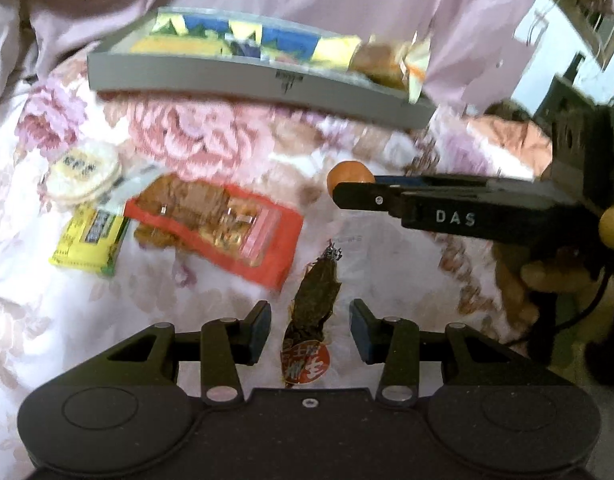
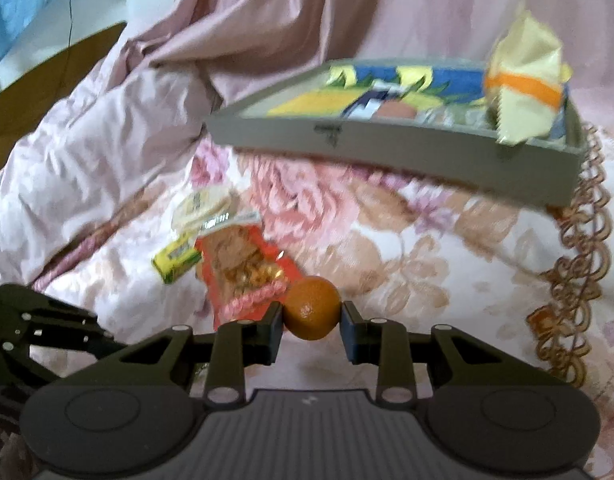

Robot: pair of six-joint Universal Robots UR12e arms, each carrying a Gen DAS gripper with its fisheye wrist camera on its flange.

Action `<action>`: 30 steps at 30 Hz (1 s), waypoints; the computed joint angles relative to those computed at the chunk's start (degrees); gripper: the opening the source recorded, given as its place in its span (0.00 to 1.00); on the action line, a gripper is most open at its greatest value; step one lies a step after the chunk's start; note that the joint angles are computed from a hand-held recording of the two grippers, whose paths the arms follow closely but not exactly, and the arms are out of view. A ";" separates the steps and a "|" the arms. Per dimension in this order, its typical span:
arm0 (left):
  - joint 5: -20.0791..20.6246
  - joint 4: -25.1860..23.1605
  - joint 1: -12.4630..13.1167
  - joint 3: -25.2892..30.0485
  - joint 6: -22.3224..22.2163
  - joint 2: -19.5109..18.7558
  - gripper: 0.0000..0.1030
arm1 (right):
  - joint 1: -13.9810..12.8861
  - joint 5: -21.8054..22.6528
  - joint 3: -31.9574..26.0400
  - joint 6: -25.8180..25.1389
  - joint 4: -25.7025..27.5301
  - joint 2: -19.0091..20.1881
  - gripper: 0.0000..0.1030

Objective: Organize snacks
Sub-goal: 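Lift the meat stick and orange toward the grey tray with both tools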

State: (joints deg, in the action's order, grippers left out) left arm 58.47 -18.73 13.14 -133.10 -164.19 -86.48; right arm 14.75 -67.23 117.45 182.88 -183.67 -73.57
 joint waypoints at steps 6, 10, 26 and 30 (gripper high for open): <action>-0.90 7.73 -0.27 -0.33 -6.03 -0.47 0.44 | -0.23 -1.94 1.01 3.82 -10.13 0.67 0.33; -0.31 13.08 -0.80 0.48 -8.92 -1.36 0.44 | -0.23 -3.23 1.37 5.58 -16.13 1.30 0.33; 14.33 35.18 -6.90 11.13 -30.19 -12.70 0.44 | 0.88 -10.90 -0.89 11.20 -28.32 5.09 0.33; 17.93 36.16 -8.38 13.82 -31.38 -15.31 0.45 | 1.27 -12.53 -2.31 12.67 -29.43 6.53 0.33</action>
State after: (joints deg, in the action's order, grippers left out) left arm 76.40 17.43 4.75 -119.27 -195.57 -101.80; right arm 16.01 -79.75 115.13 195.56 -213.10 -67.04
